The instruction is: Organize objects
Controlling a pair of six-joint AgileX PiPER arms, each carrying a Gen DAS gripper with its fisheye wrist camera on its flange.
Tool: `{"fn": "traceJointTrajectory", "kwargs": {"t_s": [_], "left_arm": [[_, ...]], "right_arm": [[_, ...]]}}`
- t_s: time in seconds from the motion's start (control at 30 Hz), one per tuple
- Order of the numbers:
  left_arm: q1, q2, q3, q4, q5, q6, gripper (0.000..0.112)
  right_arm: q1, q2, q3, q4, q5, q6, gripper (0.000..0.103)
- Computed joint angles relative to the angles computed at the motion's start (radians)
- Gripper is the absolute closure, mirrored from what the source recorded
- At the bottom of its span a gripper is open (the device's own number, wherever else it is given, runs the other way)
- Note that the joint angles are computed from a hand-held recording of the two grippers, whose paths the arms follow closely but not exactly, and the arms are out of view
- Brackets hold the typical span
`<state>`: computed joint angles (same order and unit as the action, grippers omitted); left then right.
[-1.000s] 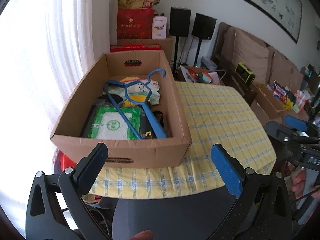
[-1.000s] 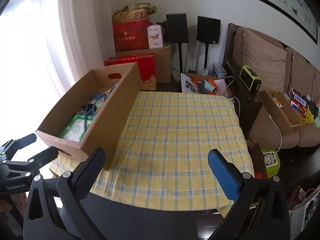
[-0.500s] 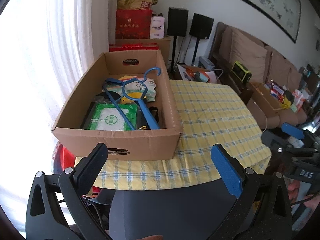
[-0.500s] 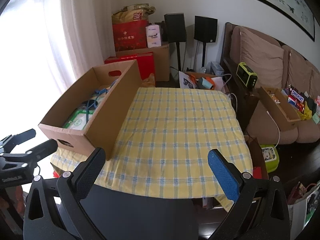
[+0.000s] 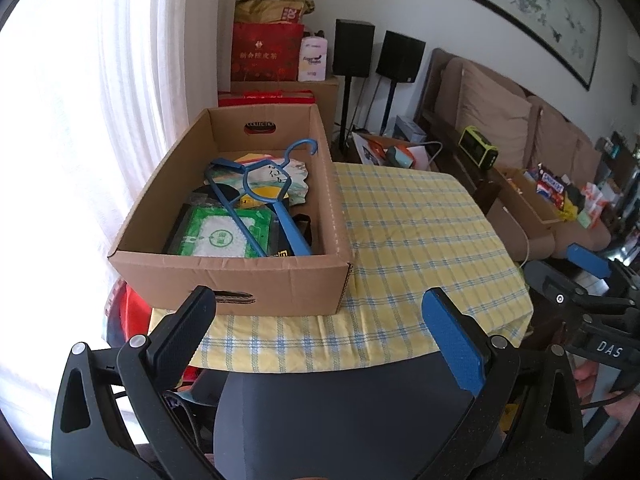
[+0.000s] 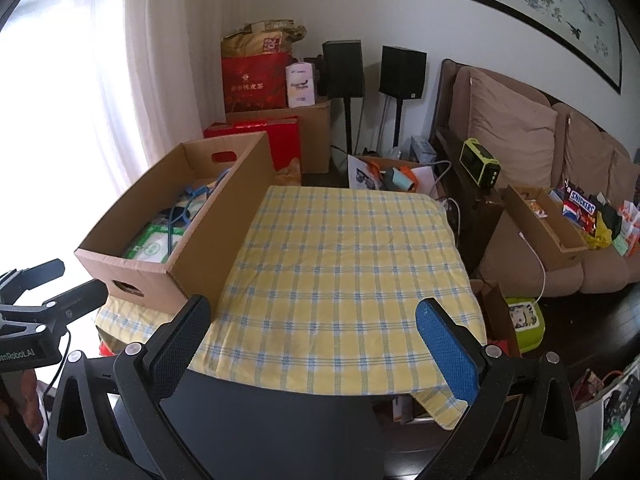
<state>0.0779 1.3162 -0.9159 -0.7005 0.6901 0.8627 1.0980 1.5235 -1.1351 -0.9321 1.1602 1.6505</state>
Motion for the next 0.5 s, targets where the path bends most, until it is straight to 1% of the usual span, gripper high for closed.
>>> {"fn": "traceJointTrajectory", "kwargs": {"t_s": [0.23,0.5], "left_arm": [[-0.015,-0.012,0.009,0.028,-0.021,-0.026,0.009],[-0.023,-0.016,0.011,0.043,-0.026,-0.044,0.009]], "right_arm": [[0.004,-0.004,0.005,-0.002,0.004,0.003,0.0],[0.003,-0.005,0.006,-0.001,0.0,0.002,0.0]]}}
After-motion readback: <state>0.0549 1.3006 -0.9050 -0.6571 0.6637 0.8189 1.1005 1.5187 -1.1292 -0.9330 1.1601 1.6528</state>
